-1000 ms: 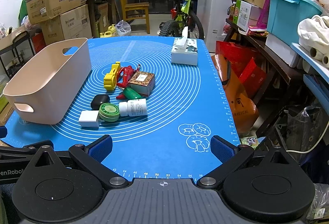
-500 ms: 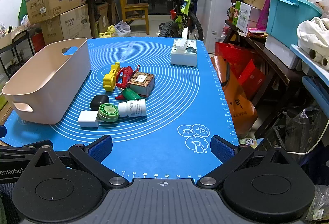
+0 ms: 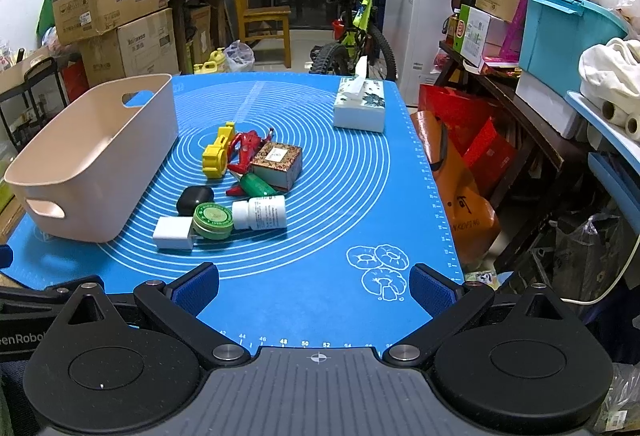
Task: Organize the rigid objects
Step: 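Grasp the beige basket rim with the left gripper while the right gripper grasps the white pill bottle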
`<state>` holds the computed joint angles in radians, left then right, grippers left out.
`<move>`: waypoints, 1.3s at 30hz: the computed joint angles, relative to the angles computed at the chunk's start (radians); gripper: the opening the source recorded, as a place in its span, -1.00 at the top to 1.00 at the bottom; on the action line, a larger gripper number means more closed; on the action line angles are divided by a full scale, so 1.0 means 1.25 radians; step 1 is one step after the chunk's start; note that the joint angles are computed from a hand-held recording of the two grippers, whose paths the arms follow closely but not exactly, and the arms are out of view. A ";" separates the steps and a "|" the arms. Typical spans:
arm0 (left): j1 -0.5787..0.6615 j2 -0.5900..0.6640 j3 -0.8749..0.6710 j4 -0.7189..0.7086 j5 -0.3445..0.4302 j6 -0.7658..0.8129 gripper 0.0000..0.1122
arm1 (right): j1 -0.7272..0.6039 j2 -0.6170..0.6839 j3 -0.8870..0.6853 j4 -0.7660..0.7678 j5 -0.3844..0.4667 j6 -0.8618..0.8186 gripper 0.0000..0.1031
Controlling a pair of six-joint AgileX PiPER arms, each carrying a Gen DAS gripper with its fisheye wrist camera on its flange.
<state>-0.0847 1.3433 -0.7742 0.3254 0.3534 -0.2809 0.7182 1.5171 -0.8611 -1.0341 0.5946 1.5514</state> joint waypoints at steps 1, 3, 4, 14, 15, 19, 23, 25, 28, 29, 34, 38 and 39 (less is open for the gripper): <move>0.002 0.000 -0.004 -0.002 0.004 0.001 -0.81 | -0.005 -0.001 -0.004 0.014 -0.002 -0.015 -0.95; 0.021 -0.001 -0.020 -0.045 0.016 0.045 -0.81 | -0.015 0.004 -0.027 0.053 -0.002 -0.056 -0.95; 0.024 -0.002 -0.025 -0.037 0.017 0.039 -0.81 | -0.010 0.008 -0.035 0.054 -0.001 -0.053 -0.95; 0.160 0.055 -0.221 -0.198 0.106 0.281 -0.81 | -0.023 0.090 -0.188 0.078 0.002 -0.122 -0.96; 0.178 0.070 -0.249 -0.212 0.111 0.307 -0.81 | -0.029 0.103 -0.211 0.087 0.000 -0.138 -0.96; 0.233 0.145 -0.362 -0.255 0.156 0.346 -0.81 | -0.048 0.168 -0.298 0.117 -0.006 -0.191 -0.96; 0.268 0.237 -0.481 -0.233 0.215 0.339 -0.81 | -0.066 0.235 -0.372 0.148 -0.011 -0.241 -0.96; 0.289 0.282 -0.525 -0.235 0.222 0.346 -0.81 | -0.077 0.269 -0.401 0.155 -0.020 -0.253 -0.96; 0.321 0.371 -0.626 -0.260 0.276 0.376 -0.80 | -0.088 0.333 -0.469 0.182 0.008 -0.283 -0.96; 0.329 0.399 -0.659 -0.260 0.293 0.379 -0.80 | -0.094 0.354 -0.489 0.199 0.010 -0.302 -0.96; 0.359 0.537 -0.821 -0.294 0.403 0.394 -0.50 | -0.113 0.452 -0.581 0.263 0.047 -0.367 -0.96; 0.361 0.618 -0.917 -0.284 0.444 0.406 -0.41 | -0.133 0.511 -0.628 0.335 0.042 -0.424 -0.96; 0.367 0.633 -0.937 -0.297 0.453 0.416 -0.41 | -0.134 0.528 -0.647 0.348 0.050 -0.437 -0.96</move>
<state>0.3741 2.1351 -1.9455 -0.0453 0.9201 0.2392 0.5504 2.1775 -1.6697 -0.5995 0.6576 1.0051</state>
